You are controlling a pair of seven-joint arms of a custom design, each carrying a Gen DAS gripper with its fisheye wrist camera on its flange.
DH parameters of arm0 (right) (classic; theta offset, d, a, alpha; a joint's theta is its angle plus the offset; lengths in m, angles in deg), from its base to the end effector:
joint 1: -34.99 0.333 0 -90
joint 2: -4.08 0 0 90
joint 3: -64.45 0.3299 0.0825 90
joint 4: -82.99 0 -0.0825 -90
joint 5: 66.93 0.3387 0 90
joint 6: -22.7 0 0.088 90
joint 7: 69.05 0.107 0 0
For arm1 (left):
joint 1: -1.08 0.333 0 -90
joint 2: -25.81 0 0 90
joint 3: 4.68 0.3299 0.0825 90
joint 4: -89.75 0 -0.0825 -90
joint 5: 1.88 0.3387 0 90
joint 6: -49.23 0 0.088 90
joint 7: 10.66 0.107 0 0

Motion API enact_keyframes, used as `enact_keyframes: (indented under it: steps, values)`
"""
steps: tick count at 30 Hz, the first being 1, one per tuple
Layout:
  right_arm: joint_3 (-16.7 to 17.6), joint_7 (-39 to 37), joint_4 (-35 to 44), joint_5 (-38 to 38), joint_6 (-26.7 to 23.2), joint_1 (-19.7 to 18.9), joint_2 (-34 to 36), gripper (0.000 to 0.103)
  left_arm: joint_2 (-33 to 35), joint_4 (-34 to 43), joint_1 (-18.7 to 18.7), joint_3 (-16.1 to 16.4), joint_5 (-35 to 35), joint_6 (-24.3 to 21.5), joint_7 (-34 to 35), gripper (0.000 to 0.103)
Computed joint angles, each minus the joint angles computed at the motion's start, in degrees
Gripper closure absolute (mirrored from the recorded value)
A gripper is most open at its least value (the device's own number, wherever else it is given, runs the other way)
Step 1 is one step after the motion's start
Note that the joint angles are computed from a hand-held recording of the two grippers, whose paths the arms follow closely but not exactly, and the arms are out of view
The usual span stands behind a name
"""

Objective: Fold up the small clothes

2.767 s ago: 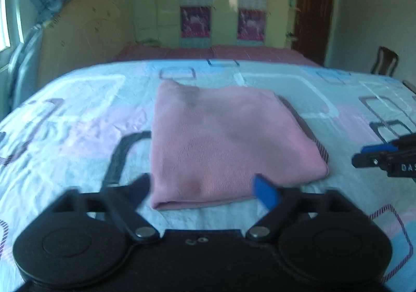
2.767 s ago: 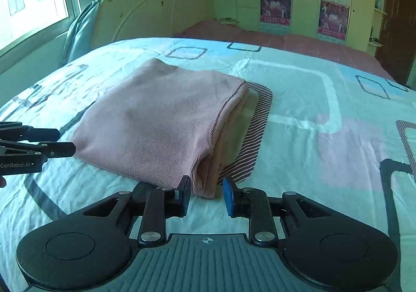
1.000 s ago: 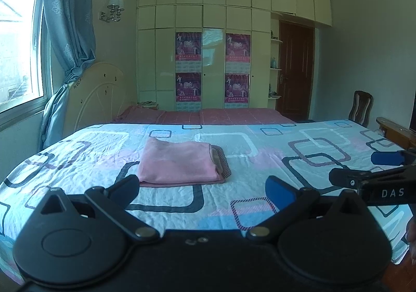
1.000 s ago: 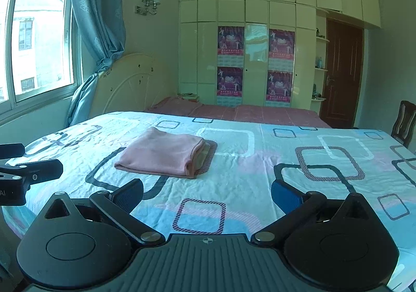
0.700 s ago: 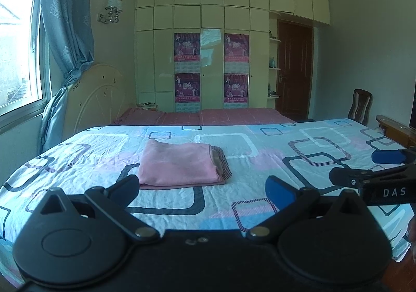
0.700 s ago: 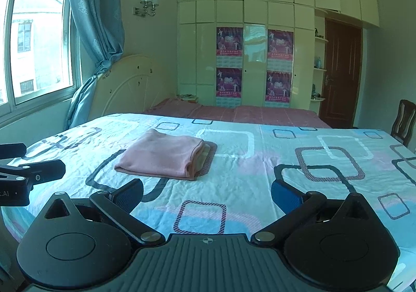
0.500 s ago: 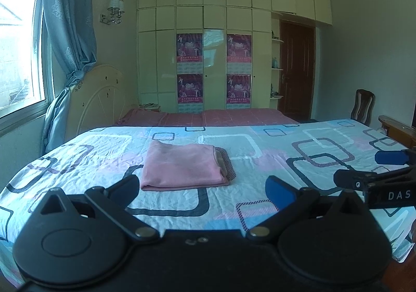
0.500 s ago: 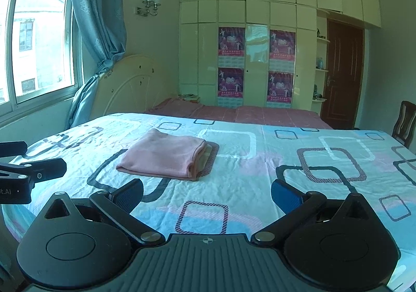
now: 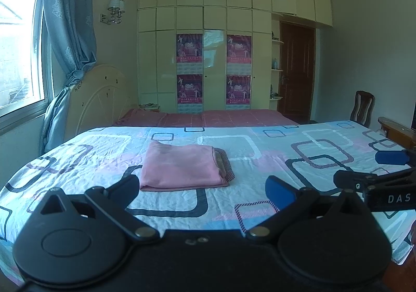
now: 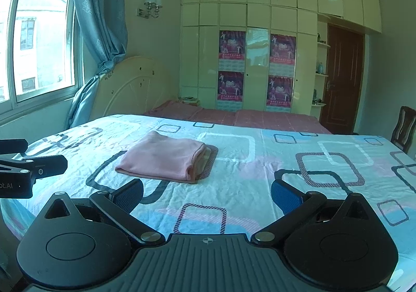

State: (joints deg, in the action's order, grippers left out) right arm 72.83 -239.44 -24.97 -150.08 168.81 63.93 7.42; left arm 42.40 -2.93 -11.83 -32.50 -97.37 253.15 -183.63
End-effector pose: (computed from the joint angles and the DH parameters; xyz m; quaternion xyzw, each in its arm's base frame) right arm 0.4513 0.3581 0.5632 -0.5732 0.5961 -0.3825 0.4121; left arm 0.5353 -0.2437 0.5596 -0.4792 0.6719 -0.4488 0.3430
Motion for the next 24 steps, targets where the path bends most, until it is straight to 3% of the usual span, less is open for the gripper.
enact_keyframes:
  steps: [24]
  values:
    - [-0.01,0.8,-0.3,-0.26,1.31,-0.73,-0.05,0.0,0.65,1.12,0.89,-1.34,-1.44,0.86,2.63,0.0]
